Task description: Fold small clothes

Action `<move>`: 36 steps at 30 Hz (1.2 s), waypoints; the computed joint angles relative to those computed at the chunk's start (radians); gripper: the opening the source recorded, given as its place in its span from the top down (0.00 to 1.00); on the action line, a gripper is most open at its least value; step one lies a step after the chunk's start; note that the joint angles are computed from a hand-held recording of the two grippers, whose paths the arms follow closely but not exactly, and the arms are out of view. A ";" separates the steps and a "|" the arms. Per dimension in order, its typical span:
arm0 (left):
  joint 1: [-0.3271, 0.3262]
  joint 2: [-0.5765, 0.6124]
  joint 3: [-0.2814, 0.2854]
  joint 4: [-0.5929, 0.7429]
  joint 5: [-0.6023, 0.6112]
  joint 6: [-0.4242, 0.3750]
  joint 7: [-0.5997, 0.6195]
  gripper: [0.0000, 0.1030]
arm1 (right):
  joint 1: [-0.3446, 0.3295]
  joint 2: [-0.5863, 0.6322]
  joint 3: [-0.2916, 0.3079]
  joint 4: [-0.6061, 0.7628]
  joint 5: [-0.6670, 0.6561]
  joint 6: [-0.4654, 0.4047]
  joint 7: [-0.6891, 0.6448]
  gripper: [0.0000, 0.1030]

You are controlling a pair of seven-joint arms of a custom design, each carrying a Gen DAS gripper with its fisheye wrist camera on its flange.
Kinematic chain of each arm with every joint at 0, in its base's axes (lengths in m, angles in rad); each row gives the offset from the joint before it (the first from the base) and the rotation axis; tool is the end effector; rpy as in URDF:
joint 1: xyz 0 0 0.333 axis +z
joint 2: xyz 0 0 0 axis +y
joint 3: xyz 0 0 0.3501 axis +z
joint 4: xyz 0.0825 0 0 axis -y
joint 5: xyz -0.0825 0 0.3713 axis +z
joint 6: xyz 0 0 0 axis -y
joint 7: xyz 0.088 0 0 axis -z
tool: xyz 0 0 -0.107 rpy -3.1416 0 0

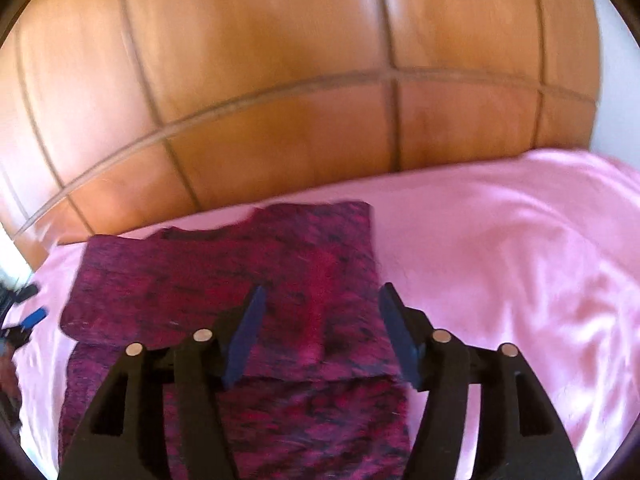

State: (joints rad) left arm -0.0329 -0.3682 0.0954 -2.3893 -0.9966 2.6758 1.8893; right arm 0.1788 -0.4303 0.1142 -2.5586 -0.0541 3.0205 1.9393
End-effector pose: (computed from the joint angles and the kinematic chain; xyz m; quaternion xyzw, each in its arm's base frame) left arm 0.4478 0.0586 0.5564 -0.7727 0.4483 -0.4484 0.0285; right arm 0.4056 0.1332 0.5589 -0.6340 0.6421 -0.2228 0.3689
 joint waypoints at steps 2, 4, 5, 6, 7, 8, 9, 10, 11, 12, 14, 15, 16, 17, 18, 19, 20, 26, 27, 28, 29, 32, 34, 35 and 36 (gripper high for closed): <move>-0.006 0.058 0.010 0.056 -0.002 -0.034 0.015 0.40 | 0.054 0.039 -0.017 0.031 0.010 -0.001 -0.044 0.35; -0.003 0.132 0.017 0.131 -0.037 -0.095 0.037 0.39 | 0.065 0.071 -0.007 0.054 0.005 -0.008 -0.061 0.35; 0.004 0.160 0.015 0.159 -0.055 -0.124 0.051 0.34 | 0.067 0.088 0.001 0.066 0.002 -0.008 -0.064 0.35; 0.013 0.190 0.013 0.189 -0.073 -0.156 0.066 0.32 | 0.068 0.102 0.007 0.076 -0.002 -0.007 -0.066 0.35; 0.025 0.225 0.004 0.220 -0.067 -0.172 0.049 0.32 | 0.067 0.110 0.012 0.082 -0.006 -0.006 -0.065 0.35; 0.038 0.249 -0.008 0.243 -0.059 -0.181 0.033 0.32 | 0.059 0.120 0.024 0.089 -0.018 -0.003 -0.061 0.35; 0.050 0.276 -0.013 0.269 -0.074 -0.206 0.039 0.32 | 0.048 0.124 0.037 0.092 -0.033 0.000 -0.053 0.35; 0.063 0.307 -0.017 0.298 -0.104 -0.245 0.050 0.32 | 0.043 0.130 0.043 0.097 -0.045 0.002 -0.049 0.35; 0.076 0.328 -0.025 0.315 -0.119 -0.264 0.046 0.33 | 0.022 0.143 0.068 0.106 -0.071 0.007 -0.030 0.35; 0.091 0.349 -0.032 0.334 -0.142 -0.293 0.048 0.35 | 0.010 0.149 0.080 0.112 -0.092 0.007 -0.018 0.35; 0.111 0.372 -0.058 0.353 -0.168 -0.296 0.066 0.57 | 0.002 0.155 0.085 0.117 -0.119 0.005 -0.001 0.34; 0.114 0.364 -0.079 0.344 -0.150 -0.253 0.077 0.69 | -0.008 0.158 0.093 0.121 -0.138 0.004 0.011 0.34; 0.120 0.353 -0.097 0.334 -0.148 -0.226 0.100 0.73 | -0.028 0.160 0.108 0.123 -0.167 0.002 0.031 0.34; 0.121 0.336 -0.113 0.318 -0.130 -0.178 0.116 0.77 | -0.050 0.162 0.127 0.125 -0.199 -0.001 0.056 0.34; 0.109 0.299 -0.136 0.280 -0.105 -0.096 0.145 0.78 | -0.094 0.162 0.164 0.129 -0.256 -0.020 0.103 0.34; 0.098 0.273 -0.147 0.251 -0.091 -0.041 0.170 0.78 | -0.103 0.166 0.171 0.132 -0.287 -0.041 0.124 0.34; 0.085 0.251 -0.161 0.222 -0.045 0.022 0.167 0.78 | -0.081 0.167 0.150 0.125 -0.286 -0.054 0.122 0.34; 0.086 0.327 -0.194 0.205 0.508 0.120 -0.263 0.76 | -0.070 0.178 0.132 0.098 -0.351 -0.036 0.189 0.33; 0.084 0.338 -0.194 0.207 0.573 0.130 -0.318 0.75 | -0.069 0.180 0.130 0.098 -0.359 -0.035 0.201 0.33; 0.081 0.341 -0.190 0.213 0.598 0.127 -0.343 0.74 | -0.068 0.183 0.128 0.097 -0.366 -0.032 0.211 0.33; 0.082 0.341 -0.187 0.222 0.632 0.109 -0.385 0.69 | -0.065 0.184 0.124 0.098 -0.371 -0.031 0.215 0.33; 0.089 0.284 -0.193 0.194 0.840 0.129 -0.559 0.65 | -0.051 0.186 0.108 0.099 -0.375 -0.032 0.216 0.33; 0.087 0.212 -0.202 0.126 0.925 0.206 -0.579 0.65 | -0.046 0.189 0.102 0.100 -0.376 -0.030 0.216 0.32; 0.055 0.181 -0.185 0.096 0.889 0.243 -0.527 0.65 | -0.050 0.190 0.105 0.101 -0.383 -0.030 0.223 0.32; -0.005 0.148 -0.153 0.066 0.813 0.272 -0.429 0.65 | -0.054 0.190 0.109 0.102 -0.391 -0.030 0.232 0.32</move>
State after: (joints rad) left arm -0.0383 -0.2204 -0.0578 -2.3238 -0.1837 2.9478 1.4600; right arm 0.1250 -0.2402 0.2230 -2.4566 -0.4455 2.9902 2.1710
